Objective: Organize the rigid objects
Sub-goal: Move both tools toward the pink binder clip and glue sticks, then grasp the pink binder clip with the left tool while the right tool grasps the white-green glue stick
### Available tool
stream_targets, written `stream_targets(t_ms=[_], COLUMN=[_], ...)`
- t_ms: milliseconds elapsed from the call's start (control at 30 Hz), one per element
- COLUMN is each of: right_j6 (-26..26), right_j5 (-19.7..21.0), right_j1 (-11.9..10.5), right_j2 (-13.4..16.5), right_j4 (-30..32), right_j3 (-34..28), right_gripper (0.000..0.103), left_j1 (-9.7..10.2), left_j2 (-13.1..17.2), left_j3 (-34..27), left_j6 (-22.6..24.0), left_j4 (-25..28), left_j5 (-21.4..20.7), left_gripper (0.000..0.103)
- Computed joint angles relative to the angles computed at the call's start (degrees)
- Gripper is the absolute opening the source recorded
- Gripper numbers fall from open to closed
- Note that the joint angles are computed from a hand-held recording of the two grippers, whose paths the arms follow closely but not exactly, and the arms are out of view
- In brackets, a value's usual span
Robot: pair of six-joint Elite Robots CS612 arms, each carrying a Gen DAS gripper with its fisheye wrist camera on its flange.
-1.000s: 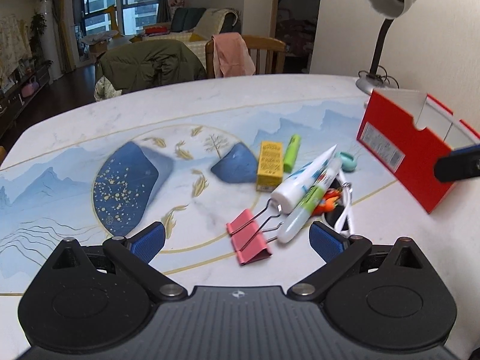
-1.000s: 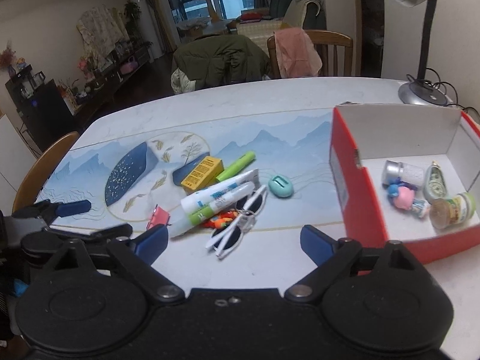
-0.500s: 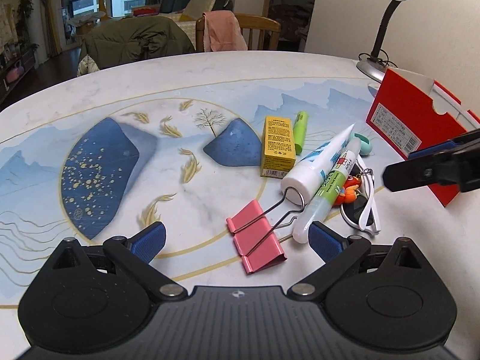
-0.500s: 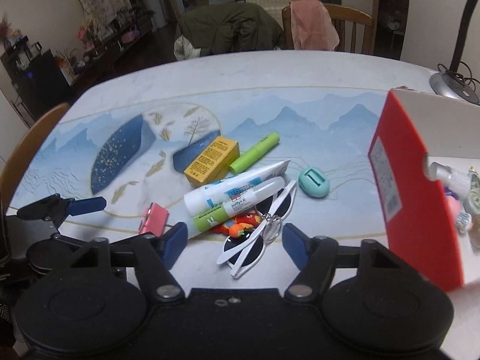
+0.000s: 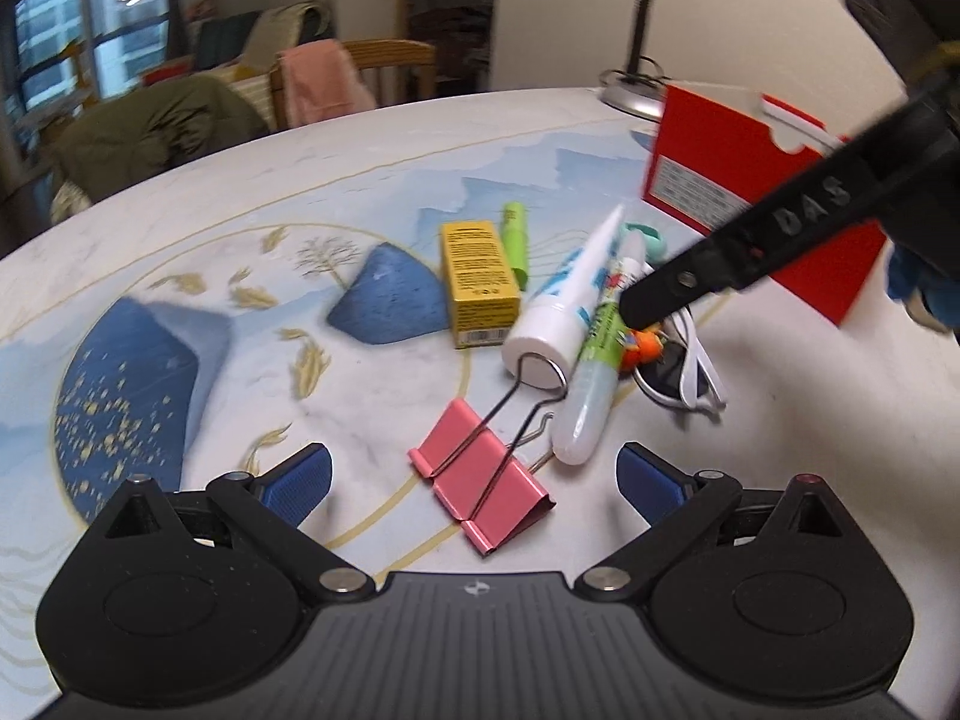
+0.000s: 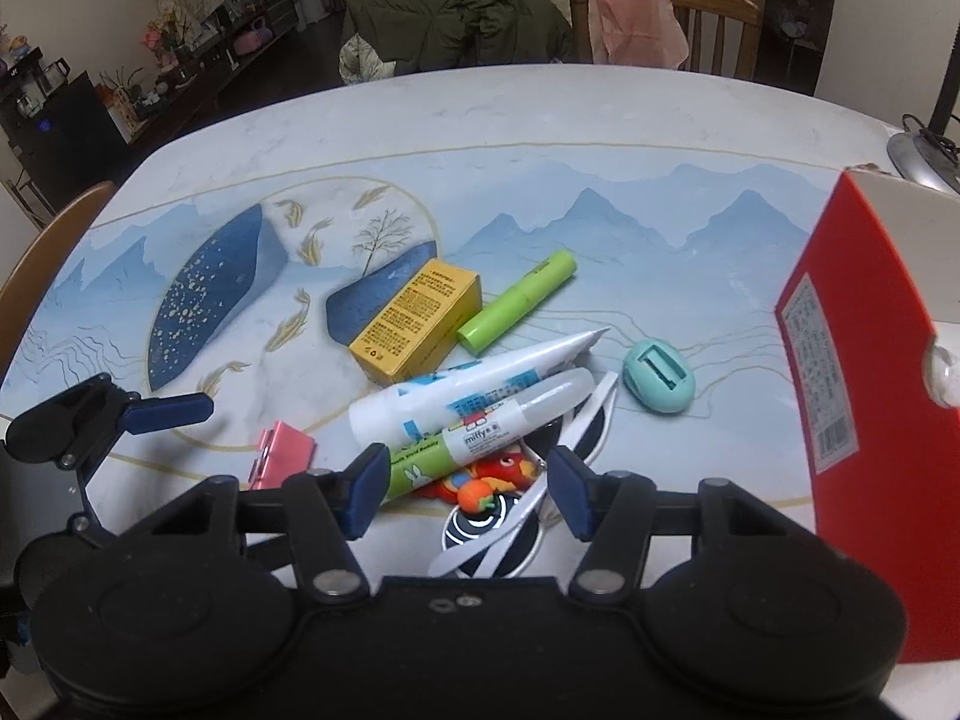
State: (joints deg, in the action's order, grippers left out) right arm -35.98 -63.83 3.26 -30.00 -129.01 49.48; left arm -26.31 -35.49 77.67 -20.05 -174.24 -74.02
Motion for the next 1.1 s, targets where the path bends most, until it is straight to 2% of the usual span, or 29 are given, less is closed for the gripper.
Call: stream_targets(t_ms=[133, 267, 367, 700, 867, 900, 933, 967, 1033, 1100], right_j6=[0.4, 0.8, 0.6, 1.5, 4.1, 4.4, 4.6, 4.9, 5.3, 4.8], right_j5=[-0.5, -1.2, -1.5, -2.0, -1.0, -0.8, -0.3, 0.4, 1.2, 1.5], right_j1=[0.3, 0.6, 0.8, 1.1, 1.0, 1.0, 1.0, 0.9, 0.9, 0.9], right_j2=[0.9, 1.6, 2.1, 2.9, 3.9, 4.0, 4.2, 4.5, 4.8, 4.5], right_j4=[1.8, 3.4, 4.5, 5.2, 6.4, 6.3, 6.7, 7.4, 8.4, 7.7], right_j3=[-1.8, -3.3, -4.2, -5.4, -7.0, -7.2, -7.5, -8.0, -8.6, -8.1], right_gripper=[0.054, 0.054, 0.054, 0.054, 0.053, 0.052, 0.044, 0.031, 0.018, 0.015], left_j1=[0.42, 1.02, 1.34, 1.31, 1.0, 0.98, 0.89, 0.84, 0.7, 0.54], left_j2=[0.5, 0.9, 1.3, 1.3, 1.3, 1.3, 1.2, 1.2, 1.2, 1.1], left_j3=[-0.3, -0.7, -0.8, 0.1, 0.1, 0.0, 0.1, 0.1, 0.1, 0.1], left_j6=[4.8, 7.2, 8.9, 9.7, 8.8, 8.4, 8.0, 7.7, 6.9, 6.0], left_j4=[-0.7, -0.5, -2.0, -4.9, -5.1, -5.0, -4.9, -4.8, -4.5, -4.1], left_j5=[-1.7, -4.1, -5.2, -5.2, -4.0, -3.8, -3.6, -3.4, -2.8, -2.2], left_gripper=[0.101, 0.092, 0.091, 0.059, 0.055, 0.055, 0.055, 0.054, 0.054, 0.054])
